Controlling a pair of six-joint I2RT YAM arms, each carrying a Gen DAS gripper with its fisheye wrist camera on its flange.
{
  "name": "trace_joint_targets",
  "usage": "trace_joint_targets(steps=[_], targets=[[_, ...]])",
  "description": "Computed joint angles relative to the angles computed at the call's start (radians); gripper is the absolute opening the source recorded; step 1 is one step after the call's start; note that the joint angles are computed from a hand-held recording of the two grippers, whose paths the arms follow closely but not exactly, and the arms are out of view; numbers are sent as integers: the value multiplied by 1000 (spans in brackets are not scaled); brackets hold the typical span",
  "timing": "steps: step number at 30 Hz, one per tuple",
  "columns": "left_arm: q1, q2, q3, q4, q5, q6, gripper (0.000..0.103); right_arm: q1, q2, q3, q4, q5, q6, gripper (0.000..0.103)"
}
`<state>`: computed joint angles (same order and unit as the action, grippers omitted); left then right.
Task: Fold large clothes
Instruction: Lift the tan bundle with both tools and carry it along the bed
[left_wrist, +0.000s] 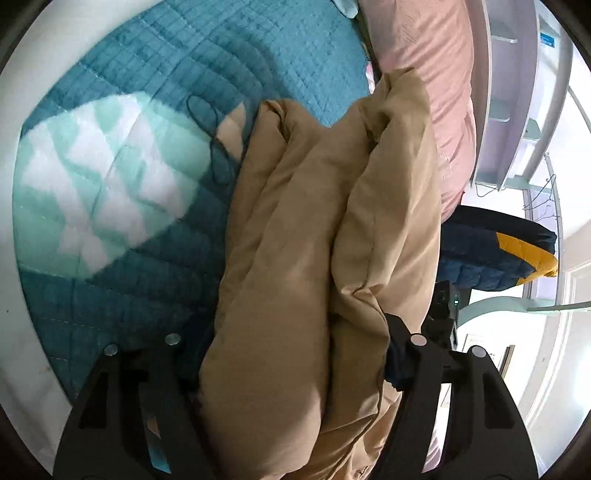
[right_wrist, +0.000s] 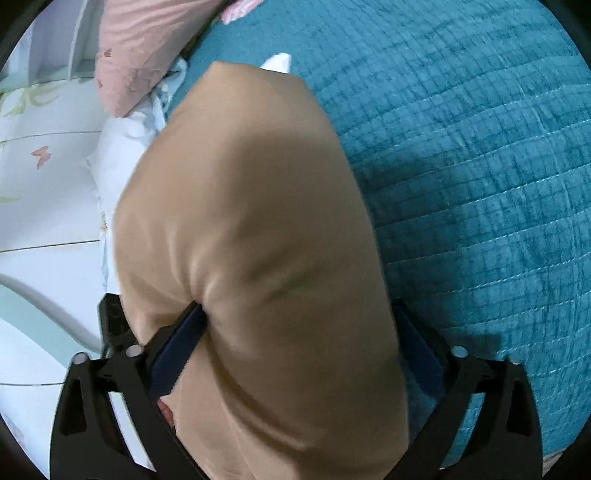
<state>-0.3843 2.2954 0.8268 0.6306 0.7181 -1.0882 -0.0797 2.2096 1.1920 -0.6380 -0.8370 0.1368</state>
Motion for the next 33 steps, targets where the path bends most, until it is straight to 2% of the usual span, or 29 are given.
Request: trace_joint_targets(steps=[2, 8, 13, 23, 33], targets=[[-9, -17, -3, -12, -8, 4, 64, 10, -14, 1, 4, -13, 19, 70], [-61, -91, 29, -140, -70, 41, 64, -20, -70, -18, -56, -16, -63, 60], [-113, -140, 48, -216, -122, 40, 64, -51, -127, -18, -150, -7, -163, 57], [-243, -180, 104, -232, -183, -56, 64, -157, -203, 11, -294, -6, -318, 54], [-377, -117, 393, -432, -236, -63, 64, -431, -211, 101, -548, 7, -592, 54]])
